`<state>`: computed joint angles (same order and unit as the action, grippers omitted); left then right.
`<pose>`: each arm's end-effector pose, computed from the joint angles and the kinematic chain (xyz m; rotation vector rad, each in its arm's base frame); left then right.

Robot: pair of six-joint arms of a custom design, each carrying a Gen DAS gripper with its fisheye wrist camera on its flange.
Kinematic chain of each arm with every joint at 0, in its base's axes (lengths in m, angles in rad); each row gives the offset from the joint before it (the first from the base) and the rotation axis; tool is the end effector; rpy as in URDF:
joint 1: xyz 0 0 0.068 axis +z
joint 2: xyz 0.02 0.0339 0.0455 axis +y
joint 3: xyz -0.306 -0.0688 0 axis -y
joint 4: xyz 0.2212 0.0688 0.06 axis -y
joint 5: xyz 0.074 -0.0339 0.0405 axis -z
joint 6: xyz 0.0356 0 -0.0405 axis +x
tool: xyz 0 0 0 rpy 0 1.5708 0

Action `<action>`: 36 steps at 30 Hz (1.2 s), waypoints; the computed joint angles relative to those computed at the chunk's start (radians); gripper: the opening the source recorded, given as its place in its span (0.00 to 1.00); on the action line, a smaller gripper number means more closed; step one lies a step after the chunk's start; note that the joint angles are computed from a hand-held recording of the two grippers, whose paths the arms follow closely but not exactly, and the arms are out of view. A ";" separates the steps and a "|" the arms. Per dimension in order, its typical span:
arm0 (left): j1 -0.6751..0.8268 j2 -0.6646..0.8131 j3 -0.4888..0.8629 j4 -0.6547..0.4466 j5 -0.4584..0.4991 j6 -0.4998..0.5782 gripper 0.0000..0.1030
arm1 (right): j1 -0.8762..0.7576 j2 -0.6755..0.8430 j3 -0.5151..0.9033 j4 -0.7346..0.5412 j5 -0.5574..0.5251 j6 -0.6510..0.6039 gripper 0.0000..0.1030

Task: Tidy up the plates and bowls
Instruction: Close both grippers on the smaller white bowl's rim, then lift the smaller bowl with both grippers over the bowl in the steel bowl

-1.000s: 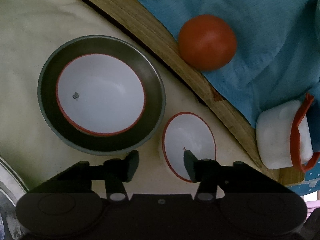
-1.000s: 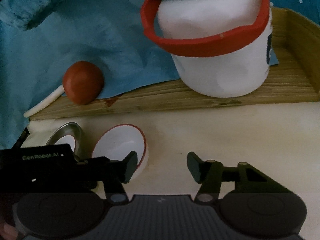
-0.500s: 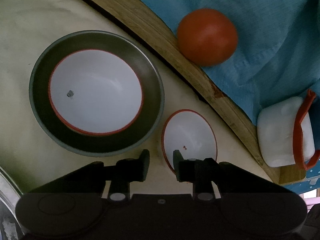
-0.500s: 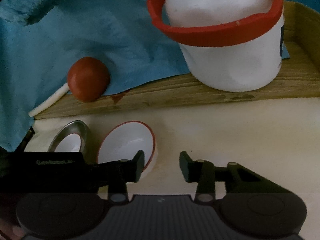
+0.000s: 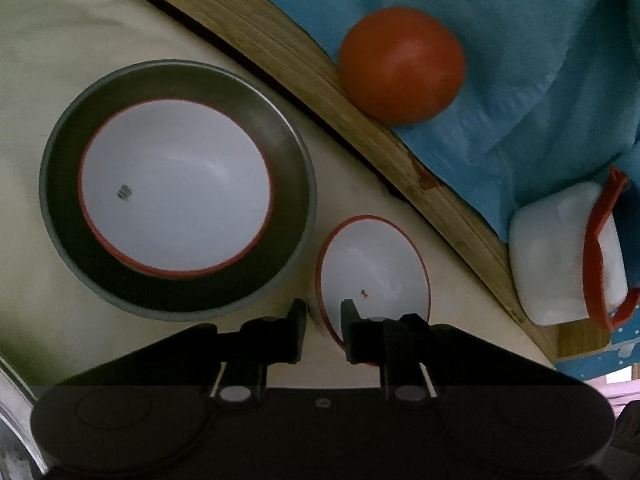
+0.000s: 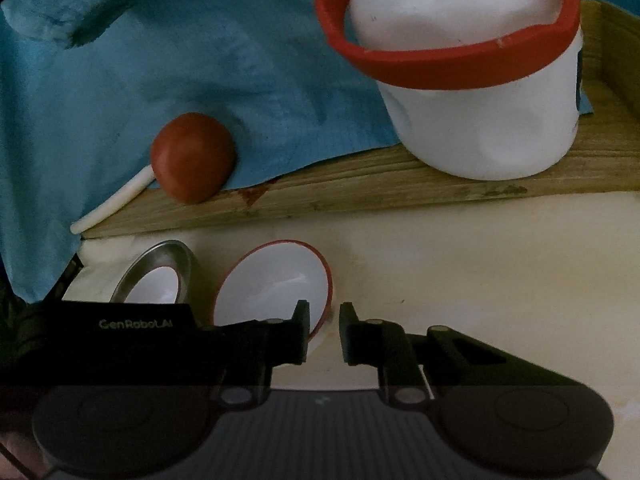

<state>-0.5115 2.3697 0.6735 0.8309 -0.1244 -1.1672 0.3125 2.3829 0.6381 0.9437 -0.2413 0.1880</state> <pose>0.3004 -0.1636 0.0167 -0.8659 2.3665 -0.5854 0.3194 0.1121 0.0178 -0.2672 2.3905 0.5232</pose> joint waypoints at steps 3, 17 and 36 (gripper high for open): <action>0.002 0.002 -0.004 0.013 0.003 0.017 0.17 | 0.006 -0.008 -0.009 -0.001 0.013 -0.006 0.14; -0.011 -0.004 0.019 -0.006 0.067 0.120 0.16 | 0.037 -0.027 -0.159 0.148 0.112 0.065 0.14; -0.026 -0.085 -0.073 0.062 0.196 0.276 0.16 | 0.147 -0.060 -0.447 0.467 0.328 0.267 0.14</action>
